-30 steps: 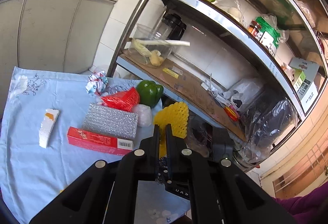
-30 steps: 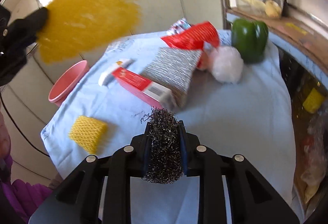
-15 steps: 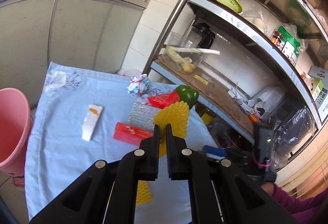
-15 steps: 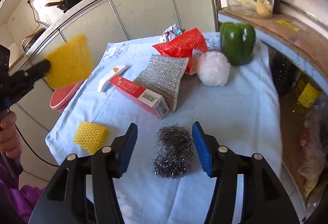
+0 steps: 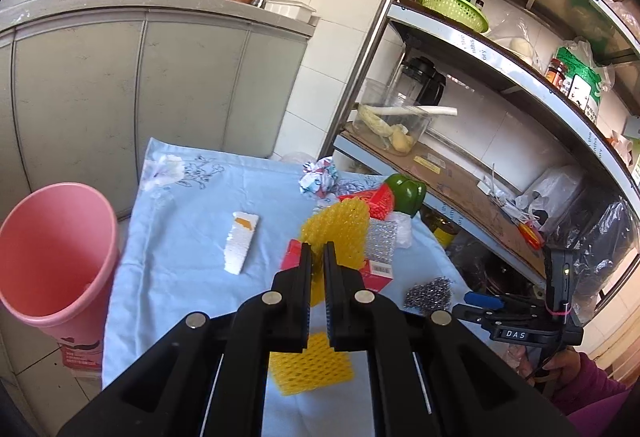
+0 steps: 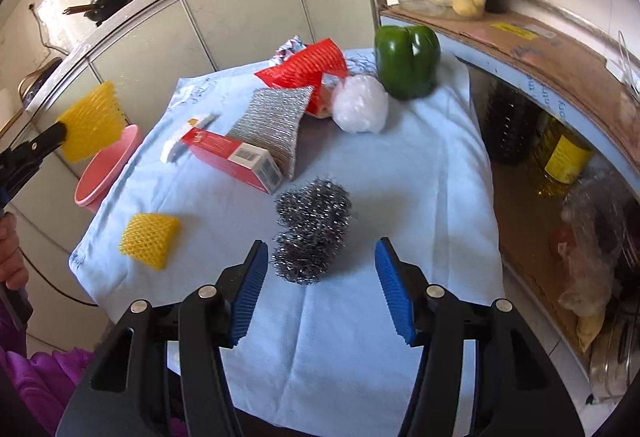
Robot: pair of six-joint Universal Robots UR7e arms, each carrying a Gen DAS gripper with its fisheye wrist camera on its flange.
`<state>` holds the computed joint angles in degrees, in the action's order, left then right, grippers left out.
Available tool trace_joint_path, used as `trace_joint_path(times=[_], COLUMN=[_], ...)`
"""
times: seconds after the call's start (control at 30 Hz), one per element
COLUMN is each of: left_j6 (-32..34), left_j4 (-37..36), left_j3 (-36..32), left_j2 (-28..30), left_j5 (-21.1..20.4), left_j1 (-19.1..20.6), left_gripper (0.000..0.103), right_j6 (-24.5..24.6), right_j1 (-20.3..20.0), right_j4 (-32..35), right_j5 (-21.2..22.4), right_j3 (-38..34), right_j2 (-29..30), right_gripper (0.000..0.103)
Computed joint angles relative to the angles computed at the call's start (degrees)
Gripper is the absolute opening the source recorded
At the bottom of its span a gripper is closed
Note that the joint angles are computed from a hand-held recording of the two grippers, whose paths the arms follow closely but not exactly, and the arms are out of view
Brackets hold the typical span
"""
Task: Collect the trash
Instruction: 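Close the right tool on the steel wool scrubber and lift it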
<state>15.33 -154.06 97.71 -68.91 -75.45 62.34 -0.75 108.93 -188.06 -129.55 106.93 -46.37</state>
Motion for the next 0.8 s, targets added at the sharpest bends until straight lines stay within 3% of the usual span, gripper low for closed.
trace_joint_path(times=[0.2, 0.7, 0.77, 0.8], left_j6=[0.1, -0.5, -0.6, -0.6], left_j4=[-2.3, -4.4, -4.4, -4.5], left_j3=[2.2, 4.8, 4.8, 4.9], left_j2=[-2.1, -5.5, -5.6, -5.6], left_j5=[2.2, 4.2, 4.2, 4.1], left_j1=[0.7, 2.7, 2.9, 3.0], left_gripper=[0.005, 0.005, 0.005, 0.005], right_j6=[2.2, 3.8, 4.0, 3.8], right_j1=[-0.1, 0.9, 1.0, 1.0], right_j4=[1.1, 0.9, 0.4, 0.3], right_j5=[2.0, -3.4, -3.8, -4.0], right_j3=[-0.4, -2.9, -2.8, -2.8], right_j2=[0.8, 3.4, 3.5, 3.6], right_gripper=[0.057, 0.057, 0.055, 0.049])
